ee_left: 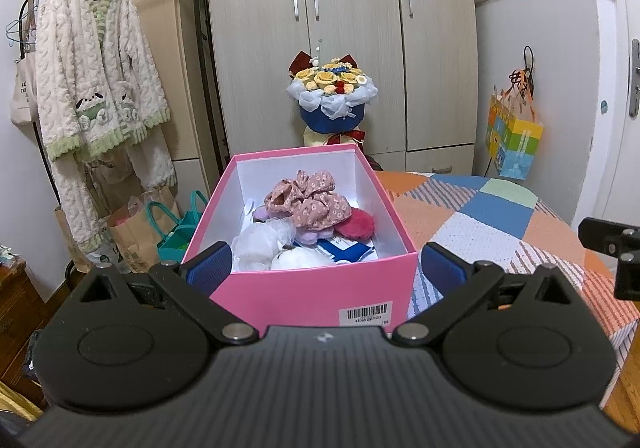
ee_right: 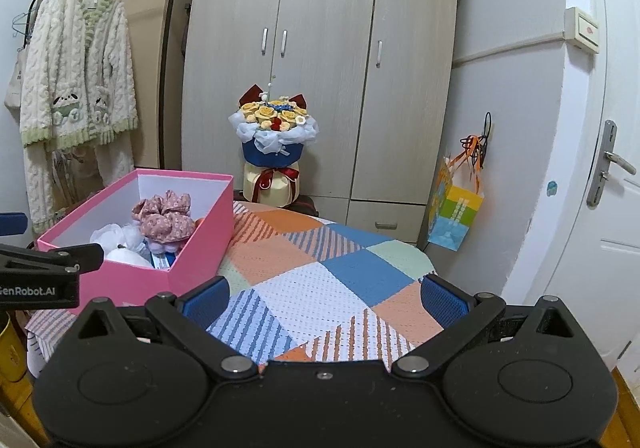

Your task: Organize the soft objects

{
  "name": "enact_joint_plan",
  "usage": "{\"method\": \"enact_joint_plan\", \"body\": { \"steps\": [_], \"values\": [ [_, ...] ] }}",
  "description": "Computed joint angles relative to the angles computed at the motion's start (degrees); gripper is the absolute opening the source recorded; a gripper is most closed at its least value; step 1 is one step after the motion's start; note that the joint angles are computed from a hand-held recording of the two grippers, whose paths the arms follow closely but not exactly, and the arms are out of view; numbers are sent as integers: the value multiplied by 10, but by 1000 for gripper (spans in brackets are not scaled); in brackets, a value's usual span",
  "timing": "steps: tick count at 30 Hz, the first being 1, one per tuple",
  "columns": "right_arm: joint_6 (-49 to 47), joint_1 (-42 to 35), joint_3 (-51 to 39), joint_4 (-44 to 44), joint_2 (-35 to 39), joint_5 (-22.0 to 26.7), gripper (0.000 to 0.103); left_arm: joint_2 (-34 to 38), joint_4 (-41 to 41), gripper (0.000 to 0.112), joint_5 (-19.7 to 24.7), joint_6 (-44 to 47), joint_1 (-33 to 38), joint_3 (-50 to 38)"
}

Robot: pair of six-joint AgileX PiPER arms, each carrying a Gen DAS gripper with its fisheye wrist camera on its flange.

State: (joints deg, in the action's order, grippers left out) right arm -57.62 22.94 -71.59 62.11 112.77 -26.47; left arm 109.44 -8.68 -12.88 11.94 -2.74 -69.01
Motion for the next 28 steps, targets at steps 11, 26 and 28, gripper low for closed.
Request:
{"method": "enact_joint_plan", "body": {
  "steps": [11,26,28],
  "values": [
    [-7,5,-1,11,5,-10,103,-1,-8,103,3,7,0,5],
    [-13,6,-6,18,11,-16,103,-4,-36,103,-11,36,-5,15],
    [-16,5,-8,18,12,-13,103,-5,-38,103,-11,38,-6,16]
  ]
}}
